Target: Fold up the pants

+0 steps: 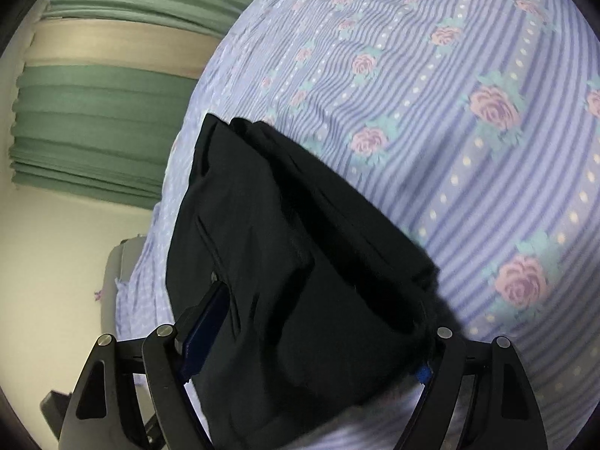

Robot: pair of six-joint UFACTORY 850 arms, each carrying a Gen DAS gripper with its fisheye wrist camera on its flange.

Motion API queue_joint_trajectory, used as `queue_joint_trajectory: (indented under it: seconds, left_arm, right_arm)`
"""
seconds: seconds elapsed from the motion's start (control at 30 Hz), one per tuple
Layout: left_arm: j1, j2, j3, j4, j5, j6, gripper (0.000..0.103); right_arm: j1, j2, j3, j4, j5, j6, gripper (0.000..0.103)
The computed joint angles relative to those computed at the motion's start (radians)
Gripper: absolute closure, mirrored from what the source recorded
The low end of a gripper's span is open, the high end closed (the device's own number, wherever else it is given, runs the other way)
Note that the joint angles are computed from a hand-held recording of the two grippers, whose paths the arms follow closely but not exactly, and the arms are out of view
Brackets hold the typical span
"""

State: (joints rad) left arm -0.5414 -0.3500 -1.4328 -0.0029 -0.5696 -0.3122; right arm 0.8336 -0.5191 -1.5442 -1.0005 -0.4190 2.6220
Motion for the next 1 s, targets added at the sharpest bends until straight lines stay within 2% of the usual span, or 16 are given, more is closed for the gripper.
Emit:
queue_joint_trajectory:
  seconds: [0.07, 0.1, 0.13, 0.17, 0.23, 0.33, 0.37, 0.47, 0.6, 0.77, 0.87, 1.0]
  left_arm:
    - [0.001, 0.004, 0.007, 0.060, 0.008, -0.072, 0.006]
    - [0.004, 0.004, 0.008, 0.078, 0.005, -0.103, 0.006]
    - [0.013, 0.006, 0.014, 0.083, 0.005, -0.118, 0.006]
    - [0.017, 0.008, 0.017, 0.081, 0.005, -0.122, 0.006]
    - [0.038, 0.010, 0.024, 0.067, 0.002, -0.109, 0.006]
    - [0.084, 0.015, 0.035, 0.016, 0.025, -0.037, 0.006]
    - [0.102, 0.012, 0.034, -0.026, 0.032, 0.011, 0.006]
    - [0.159, -0.013, 0.011, -0.204, 0.030, 0.195, 0.006]
    - [0.242, -0.085, -0.055, -0.489, -0.029, 0.441, 0.007]
    - [0.264, -0.166, -0.128, -0.586, -0.087, 0.548, 0.013]
    - [0.255, -0.210, -0.171, -0.560, -0.113, 0.537, 0.015]
    - [0.242, -0.249, -0.212, -0.539, -0.104, 0.537, 0.015]
  right_arm:
    - [-0.006, -0.009, -0.016, 0.048, -0.016, -0.026, 0.026]
    - [-0.007, -0.015, -0.031, 0.098, -0.036, -0.056, 0.032]
    - [-0.007, -0.022, -0.048, 0.164, -0.067, -0.078, 0.043]
    - [0.001, 0.000, -0.023, 0.188, -0.080, -0.063, 0.049]
    - [0.004, -0.003, -0.045, 0.246, -0.114, -0.107, 0.057]
    - [0.013, -0.064, -0.201, 0.384, -0.278, -0.357, 0.068]
    - [0.019, -0.103, -0.288, 0.415, -0.360, -0.460, 0.071]
    - [0.028, -0.195, -0.474, 0.461, -0.529, -0.646, 0.073]
    - [0.029, -0.308, -0.665, 0.503, -0.698, -0.825, 0.074]
    - [0.029, -0.343, -0.718, 0.519, -0.778, -0.944, 0.074]
    - [0.027, -0.279, -0.609, 0.528, -0.720, -0.927, 0.074]
    - [0.017, -0.294, -0.622, 0.533, -0.712, -0.953, 0.074]
